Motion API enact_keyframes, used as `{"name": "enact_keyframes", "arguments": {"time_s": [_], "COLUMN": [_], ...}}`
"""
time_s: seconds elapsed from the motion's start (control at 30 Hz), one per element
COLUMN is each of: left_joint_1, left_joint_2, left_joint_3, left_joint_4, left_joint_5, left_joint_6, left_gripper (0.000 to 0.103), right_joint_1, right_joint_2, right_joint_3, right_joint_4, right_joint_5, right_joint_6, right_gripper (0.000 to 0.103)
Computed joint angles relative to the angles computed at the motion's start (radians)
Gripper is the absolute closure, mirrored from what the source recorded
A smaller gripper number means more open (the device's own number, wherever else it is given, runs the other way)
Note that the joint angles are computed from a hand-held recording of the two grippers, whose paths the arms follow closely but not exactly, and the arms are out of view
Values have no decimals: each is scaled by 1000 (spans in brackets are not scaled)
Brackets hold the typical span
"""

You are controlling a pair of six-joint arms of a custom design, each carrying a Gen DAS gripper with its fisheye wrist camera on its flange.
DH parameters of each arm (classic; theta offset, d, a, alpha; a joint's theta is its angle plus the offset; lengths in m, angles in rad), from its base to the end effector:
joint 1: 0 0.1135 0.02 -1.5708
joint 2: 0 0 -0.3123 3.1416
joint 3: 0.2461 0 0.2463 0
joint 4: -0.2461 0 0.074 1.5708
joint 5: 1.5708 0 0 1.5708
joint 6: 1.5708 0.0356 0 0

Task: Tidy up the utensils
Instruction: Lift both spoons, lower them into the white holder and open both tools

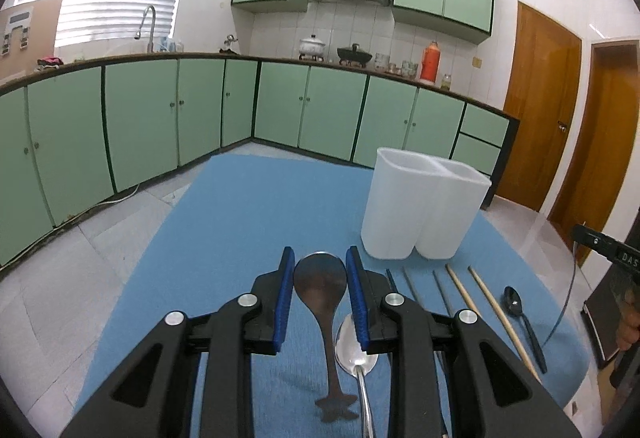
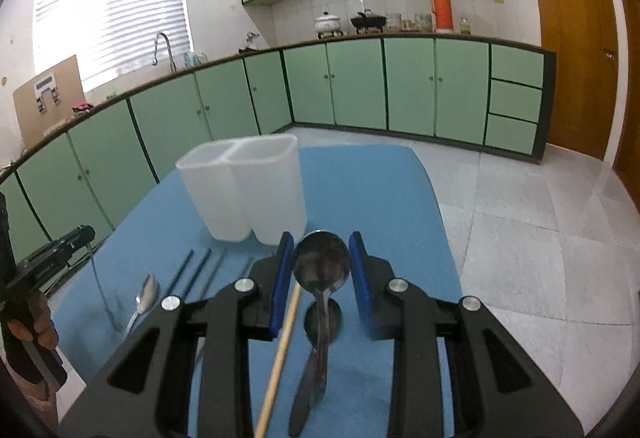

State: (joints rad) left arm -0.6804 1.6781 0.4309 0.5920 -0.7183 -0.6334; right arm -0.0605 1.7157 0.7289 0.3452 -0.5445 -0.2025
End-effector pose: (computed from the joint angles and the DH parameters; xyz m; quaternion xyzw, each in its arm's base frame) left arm 0.2217 -0.1493 0.1552 -0.1356 0.8432 -0.0030 0.5202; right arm 0.3311 -0.0016 0.1938 -0.1813 0.8504 0.1817 0.4594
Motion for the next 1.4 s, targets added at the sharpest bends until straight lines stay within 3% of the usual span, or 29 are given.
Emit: {"name": "enact_keyframes", "arguments": {"time_s": [0.43, 0.7, 0.83, 1.0, 1.2, 1.4], "left_joint_1": [8, 27, 55, 127, 211, 264], "left_joint_2": [-7, -101, -118, -59, 113, 271], "left_joint_3": [-6, 50, 132, 303, 514, 659], "left_joint_4": [39, 52, 76, 86, 52, -43], "left_joint_5": [-20, -37, -18, 75, 177, 256], "left_joint_6": [10, 143, 258, 374, 387, 348], "left_gripper": [77, 77, 77, 77, 77, 77], "right_joint_1": [33, 74, 109, 167, 226, 267], "right_joint_2": [-11, -5, 20, 109, 270, 387], "right_joint_3": [23, 117, 201, 348, 533, 633], "right_joint_4": [6, 53, 76, 129, 155, 69], "right_joint_5": [-12, 2, 25, 94, 169, 215], "right_joint_6": [29, 89, 124, 191, 219, 160], "right_gripper": [76, 76, 76, 76, 76, 76]}}
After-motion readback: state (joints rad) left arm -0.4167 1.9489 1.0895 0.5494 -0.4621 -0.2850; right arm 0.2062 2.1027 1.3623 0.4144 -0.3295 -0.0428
